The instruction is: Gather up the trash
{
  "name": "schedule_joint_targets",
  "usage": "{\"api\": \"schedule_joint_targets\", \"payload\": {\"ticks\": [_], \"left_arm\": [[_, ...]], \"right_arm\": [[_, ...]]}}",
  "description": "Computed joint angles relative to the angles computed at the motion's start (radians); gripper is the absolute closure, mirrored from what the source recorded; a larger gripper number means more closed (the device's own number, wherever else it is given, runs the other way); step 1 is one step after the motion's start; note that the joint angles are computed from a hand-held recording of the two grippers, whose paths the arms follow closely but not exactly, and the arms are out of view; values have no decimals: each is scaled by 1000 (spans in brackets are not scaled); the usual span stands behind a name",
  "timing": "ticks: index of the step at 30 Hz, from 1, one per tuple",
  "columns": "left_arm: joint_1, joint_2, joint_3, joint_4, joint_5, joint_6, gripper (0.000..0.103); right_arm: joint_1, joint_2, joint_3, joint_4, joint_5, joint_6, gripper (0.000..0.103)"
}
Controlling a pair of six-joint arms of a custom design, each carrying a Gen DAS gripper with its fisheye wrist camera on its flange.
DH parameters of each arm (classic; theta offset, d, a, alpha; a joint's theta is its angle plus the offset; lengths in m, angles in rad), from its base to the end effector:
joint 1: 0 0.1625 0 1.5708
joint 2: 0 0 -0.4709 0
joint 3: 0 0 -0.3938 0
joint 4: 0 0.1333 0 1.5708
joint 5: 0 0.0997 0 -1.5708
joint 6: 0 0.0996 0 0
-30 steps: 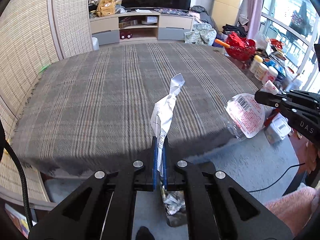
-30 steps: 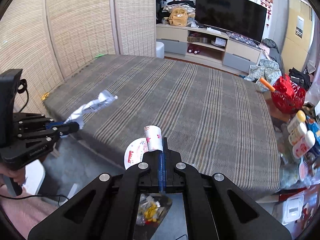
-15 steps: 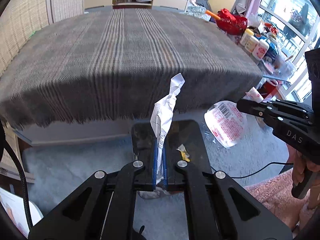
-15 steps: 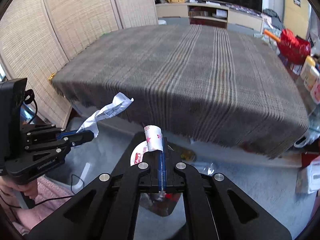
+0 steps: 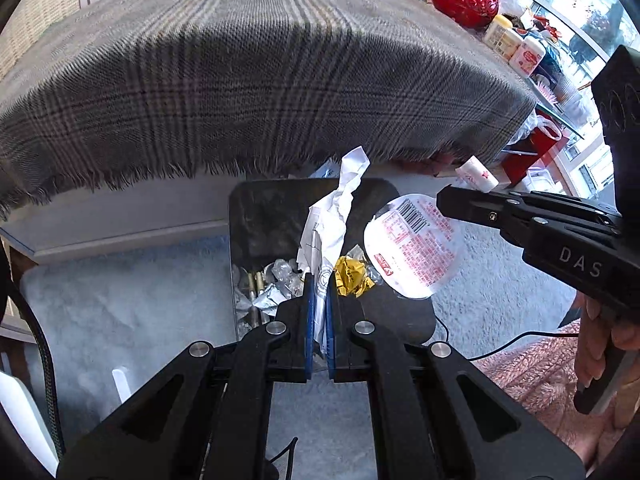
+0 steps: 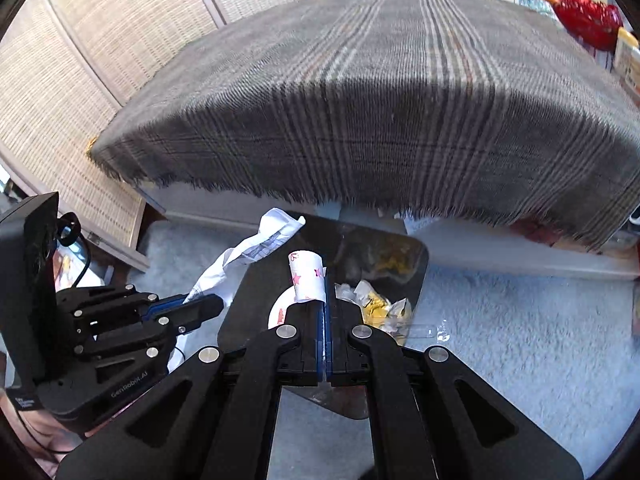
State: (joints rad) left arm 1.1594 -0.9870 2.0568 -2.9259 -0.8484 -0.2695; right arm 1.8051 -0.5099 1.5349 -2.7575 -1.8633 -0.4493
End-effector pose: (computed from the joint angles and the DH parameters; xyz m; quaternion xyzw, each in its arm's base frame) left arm -0.0436 -0.5979 0.1664 0.0155 0.9272 -0.2422 0.2853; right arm 0.2710 -0.6850 -0.0223 0.3194 -0.9330 0.0639 0.1530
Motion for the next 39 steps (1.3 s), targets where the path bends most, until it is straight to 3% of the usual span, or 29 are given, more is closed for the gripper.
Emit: {"api": "schedule_joint_targets", "payload": {"ticks": [9,16,21,23,24,25,30,32,34,37,39], "left_arm": [[37,47,-47,16,-21,13,96],[51,53,-66,22,-21,14,72],[52,48,-62,27,-12,8,58],[48,46,-56,25,-5,7,53],[46,45,-52,23,0,7,51],[42,42,-47,21,6,8,48],[27,30,-24,1,15,5,38],[18,22,-12,-11,23,1,33],[10,12,0,-19,31,-3,25],[-12,-1,20,-38,54,-6,12],[-28,-9,33,-57,77,5,8]], "right_arm": [[-30,38,-49,62,17,66,98],[-41,59,-97,124,52,92,97],[-36,66,-109,129,38,95,96],[-32,67,-108,119,26,97,80],[-32,66,-105,112,26,102,49],[-32,61,-95,87,27,109,33],[-21,44,-68,39,9,101,32],[-17,34,-45,-1,-4,94,23],[-14,24,-25,-41,-15,92,8],[-9,9,3,-87,-36,83,4],[-4,2,17,-121,-59,63,3]]}}
